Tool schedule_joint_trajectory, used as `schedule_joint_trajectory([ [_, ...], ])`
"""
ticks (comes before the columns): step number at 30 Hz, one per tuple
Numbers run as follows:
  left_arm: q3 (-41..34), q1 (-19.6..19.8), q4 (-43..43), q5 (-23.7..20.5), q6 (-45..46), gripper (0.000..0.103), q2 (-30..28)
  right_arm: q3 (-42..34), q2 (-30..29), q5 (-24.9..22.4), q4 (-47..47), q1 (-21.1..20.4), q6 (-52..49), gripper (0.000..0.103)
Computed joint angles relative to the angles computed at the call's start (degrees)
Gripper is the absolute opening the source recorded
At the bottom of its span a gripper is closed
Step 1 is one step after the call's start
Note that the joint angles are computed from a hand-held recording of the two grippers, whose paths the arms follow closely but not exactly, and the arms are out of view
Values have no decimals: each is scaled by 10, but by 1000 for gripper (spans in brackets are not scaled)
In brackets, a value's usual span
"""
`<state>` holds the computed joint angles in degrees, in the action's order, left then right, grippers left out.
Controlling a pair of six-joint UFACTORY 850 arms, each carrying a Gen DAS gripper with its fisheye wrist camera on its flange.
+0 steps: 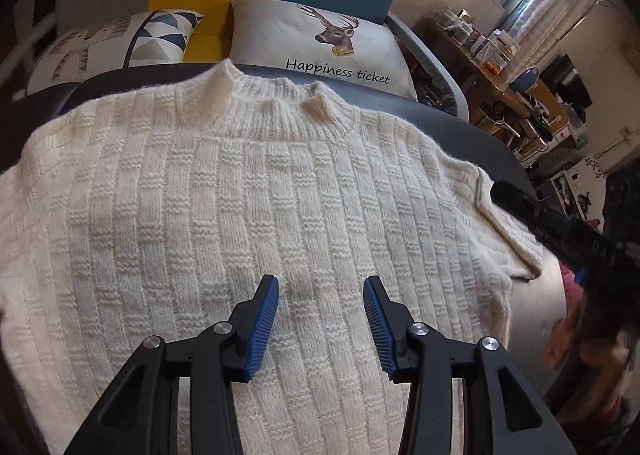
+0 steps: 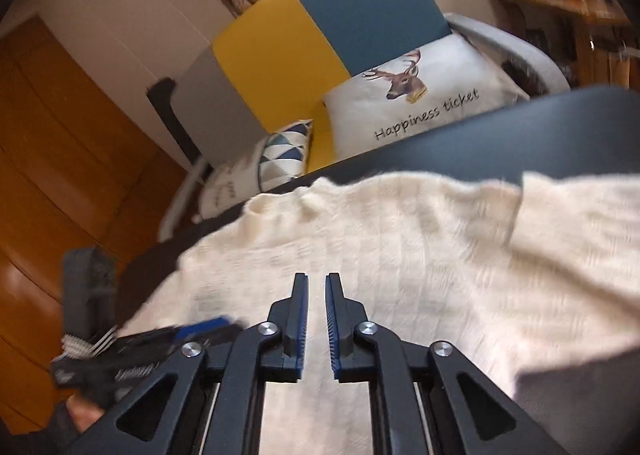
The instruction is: Fold clothes
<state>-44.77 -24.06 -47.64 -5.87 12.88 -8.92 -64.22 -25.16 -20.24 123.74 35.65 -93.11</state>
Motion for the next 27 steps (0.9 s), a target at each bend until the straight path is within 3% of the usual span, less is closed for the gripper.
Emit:
schedule_joint_trajectory([
  [1, -11, 1, -26, -6, 28, 45, -6, 26, 15, -11, 29, -2, -23, 19],
  [4, -48, 3, -140, -26, 150, 45, -30, 109, 67, -42, 117, -7, -94, 20],
  [6, -88, -4, -224, -61, 239, 45, -60, 147, 93, -29, 162, -7, -129, 21],
  [8, -134, -11, -258, -101, 269, 45, -98, 175, 112, -16, 192, -8, -149, 24],
  [14, -294, -27, -253, -216, 205, 45, -241, 224, 135, -19, 194, -20, -134, 24],
  [17, -341, -28, -264, -248, 178, 44, -286, 230, 129, -36, 176, -28, -119, 24],
  [24, -373, -31, -274, -237, 128, 44, -313, 228, 116, -46, 167, -32, -119, 24],
  [27, -386, -36, -273, -240, 110, 34, -323, 234, 117, -47, 172, -32, -117, 24],
])
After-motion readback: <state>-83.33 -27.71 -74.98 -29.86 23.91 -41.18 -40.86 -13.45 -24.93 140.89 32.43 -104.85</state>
